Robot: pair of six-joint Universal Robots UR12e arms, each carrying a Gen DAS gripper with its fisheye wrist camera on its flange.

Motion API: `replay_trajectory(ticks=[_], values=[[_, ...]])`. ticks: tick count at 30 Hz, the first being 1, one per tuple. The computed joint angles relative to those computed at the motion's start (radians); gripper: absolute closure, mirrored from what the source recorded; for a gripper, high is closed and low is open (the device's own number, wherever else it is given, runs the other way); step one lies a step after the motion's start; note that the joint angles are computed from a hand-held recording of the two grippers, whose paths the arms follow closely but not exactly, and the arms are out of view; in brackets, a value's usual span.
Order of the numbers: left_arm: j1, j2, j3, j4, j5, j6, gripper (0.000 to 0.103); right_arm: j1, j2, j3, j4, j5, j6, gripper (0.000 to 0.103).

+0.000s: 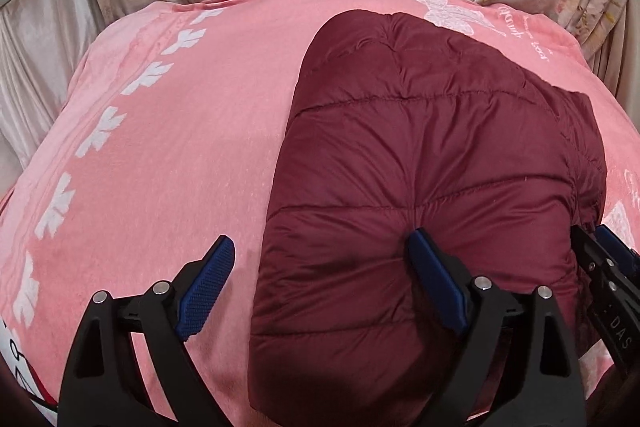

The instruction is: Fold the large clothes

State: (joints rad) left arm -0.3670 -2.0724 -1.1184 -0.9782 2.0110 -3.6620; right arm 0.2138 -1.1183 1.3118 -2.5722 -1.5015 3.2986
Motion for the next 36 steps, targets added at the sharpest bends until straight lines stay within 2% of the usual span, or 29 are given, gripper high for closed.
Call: replay_trajectory(ticks=[14, 22, 24, 26, 29, 36], values=[[-0.018, -0.012, -0.022, 0.054, 0.079, 0.001, 0.016, 0.011, 0.004, 0.011, -0.011, -0.045, -0.012, 0.048], [-0.018, -0.013, -0.032, 0.077, 0.077, -0.001, 0.015, 0.018, 0.007, 0.010, -0.014, -0.077, -0.023, 0.047], [-0.018, -0.013, -0.032, 0.079, 0.079, -0.002, 0.015, 0.020, 0.007, 0.010, -0.015, -0.090, -0.017, 0.045], [-0.016, -0.013, -0.033, 0.082, 0.077, -0.004, 0.013, 0.019, 0.008, 0.008, -0.003, -0.109, 0.014, 0.030], [-0.007, -0.004, -0.044, 0.094, 0.049, -0.026, 0.008, -0.003, 0.000, 0.018, 0.000, -0.044, 0.067, 0.022], [0.077, 0.059, -0.083, 0.097, -0.213, -0.144, 0.009, -0.064, 0.005, -0.017, 0.113, 0.190, 0.160, 0.022]])
